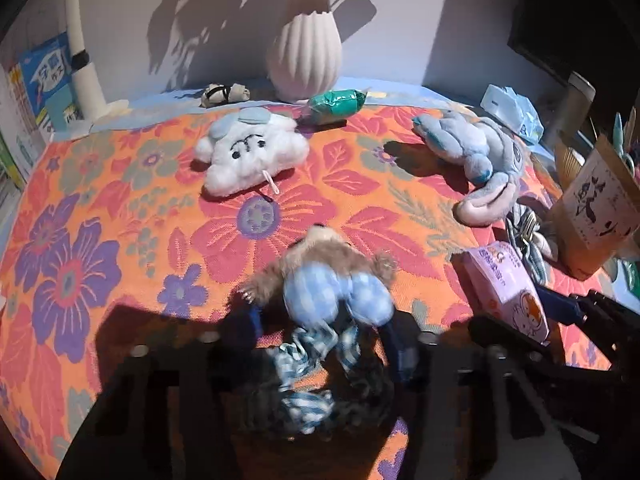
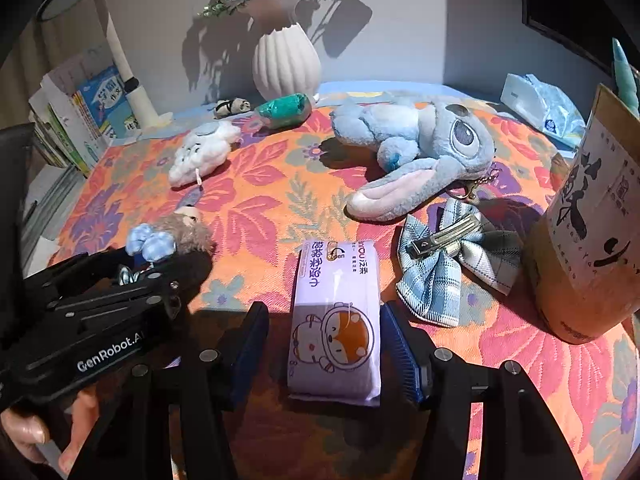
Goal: Organize soft objects
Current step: 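Carry the bear and wipes packet onto the amber glass plate and release both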
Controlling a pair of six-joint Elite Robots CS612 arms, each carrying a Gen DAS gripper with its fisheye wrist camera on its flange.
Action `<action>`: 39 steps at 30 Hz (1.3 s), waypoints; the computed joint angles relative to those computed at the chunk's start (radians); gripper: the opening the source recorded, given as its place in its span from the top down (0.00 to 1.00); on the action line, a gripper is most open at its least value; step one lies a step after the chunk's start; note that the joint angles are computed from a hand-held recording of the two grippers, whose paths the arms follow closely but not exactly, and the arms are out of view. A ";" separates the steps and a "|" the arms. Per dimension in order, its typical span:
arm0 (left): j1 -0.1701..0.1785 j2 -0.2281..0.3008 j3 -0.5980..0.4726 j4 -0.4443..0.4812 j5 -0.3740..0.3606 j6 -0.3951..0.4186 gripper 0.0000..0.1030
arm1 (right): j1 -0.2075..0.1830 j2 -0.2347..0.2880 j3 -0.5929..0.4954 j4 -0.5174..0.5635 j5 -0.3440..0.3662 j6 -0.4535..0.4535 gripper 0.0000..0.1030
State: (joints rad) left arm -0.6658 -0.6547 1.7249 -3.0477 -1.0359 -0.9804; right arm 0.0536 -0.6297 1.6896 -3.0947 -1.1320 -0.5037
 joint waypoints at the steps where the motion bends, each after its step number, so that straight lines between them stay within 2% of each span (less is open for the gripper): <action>1: -0.003 0.000 -0.001 0.003 0.009 0.001 0.63 | 0.002 0.001 0.002 -0.009 -0.007 -0.003 0.48; 3: -0.007 0.000 0.002 -0.009 0.021 0.005 0.66 | 0.005 0.002 0.009 -0.040 -0.030 -0.005 0.60; 7: -0.012 0.000 0.011 -0.045 0.037 0.010 0.70 | -0.002 0.000 0.016 -0.044 -0.006 -0.007 0.63; 11: -0.023 -0.001 0.025 -0.113 0.043 0.017 0.70 | -0.015 -0.009 0.030 -0.036 0.023 0.020 0.63; 13: -0.033 -0.002 0.028 -0.137 0.046 0.030 0.70 | -0.018 -0.018 0.038 -0.022 0.014 0.030 0.63; 14: -0.038 -0.003 0.028 -0.143 0.047 0.040 0.70 | -0.017 -0.026 0.038 0.011 -0.011 0.031 0.63; 18: -0.059 -0.005 0.022 -0.162 0.055 0.066 0.70 | -0.040 -0.055 0.047 0.122 0.034 0.043 0.63; 28: -0.104 0.008 -0.029 -0.208 0.016 0.157 0.70 | -0.110 -0.110 0.126 0.069 0.028 0.088 0.63; 30: -0.113 0.013 -0.049 -0.201 0.012 0.179 0.70 | -0.119 -0.117 0.130 0.065 0.002 0.109 0.63; 39: -0.148 0.029 -0.129 -0.154 0.005 0.248 0.71 | -0.187 -0.142 0.148 0.027 0.023 0.185 0.63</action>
State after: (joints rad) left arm -0.8136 -0.6260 1.5958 -3.2016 -1.0306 -0.7326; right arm -0.1335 -0.7715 1.8372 -3.0682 -1.1094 -0.3190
